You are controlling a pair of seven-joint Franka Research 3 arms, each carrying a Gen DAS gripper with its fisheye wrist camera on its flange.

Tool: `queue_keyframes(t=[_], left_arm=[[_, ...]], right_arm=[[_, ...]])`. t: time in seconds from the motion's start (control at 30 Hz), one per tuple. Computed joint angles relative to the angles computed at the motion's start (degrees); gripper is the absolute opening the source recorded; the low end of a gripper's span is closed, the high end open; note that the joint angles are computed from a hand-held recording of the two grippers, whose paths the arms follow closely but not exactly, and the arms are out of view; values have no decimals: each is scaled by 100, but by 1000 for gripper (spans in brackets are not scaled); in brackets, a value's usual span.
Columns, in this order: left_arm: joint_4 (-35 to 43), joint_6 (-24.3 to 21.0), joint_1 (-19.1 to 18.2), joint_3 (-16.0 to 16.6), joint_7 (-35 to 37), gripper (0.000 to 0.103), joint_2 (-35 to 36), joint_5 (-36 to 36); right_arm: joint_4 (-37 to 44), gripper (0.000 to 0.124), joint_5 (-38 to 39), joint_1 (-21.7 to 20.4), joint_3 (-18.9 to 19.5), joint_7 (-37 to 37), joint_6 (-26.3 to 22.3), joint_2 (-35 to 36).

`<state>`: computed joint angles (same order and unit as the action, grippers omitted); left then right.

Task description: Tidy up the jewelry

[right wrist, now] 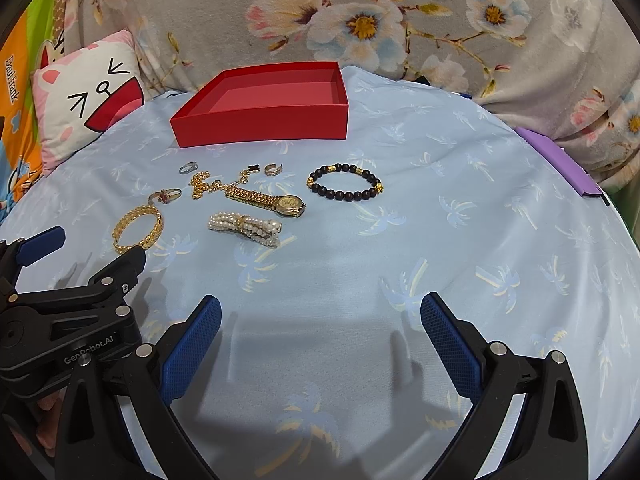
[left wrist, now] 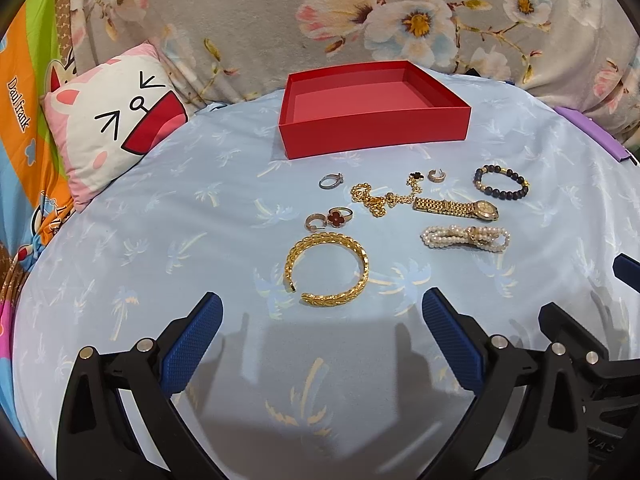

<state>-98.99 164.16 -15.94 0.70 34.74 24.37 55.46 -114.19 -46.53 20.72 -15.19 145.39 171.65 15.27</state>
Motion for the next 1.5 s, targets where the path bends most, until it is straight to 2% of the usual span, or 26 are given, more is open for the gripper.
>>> queue_keyframes(t=[1.5], left_arm=[[-22,5,-4,8,4,98,-13,6]], right_arm=[[-15,98,107,-26,25,-127,-10,-25]])
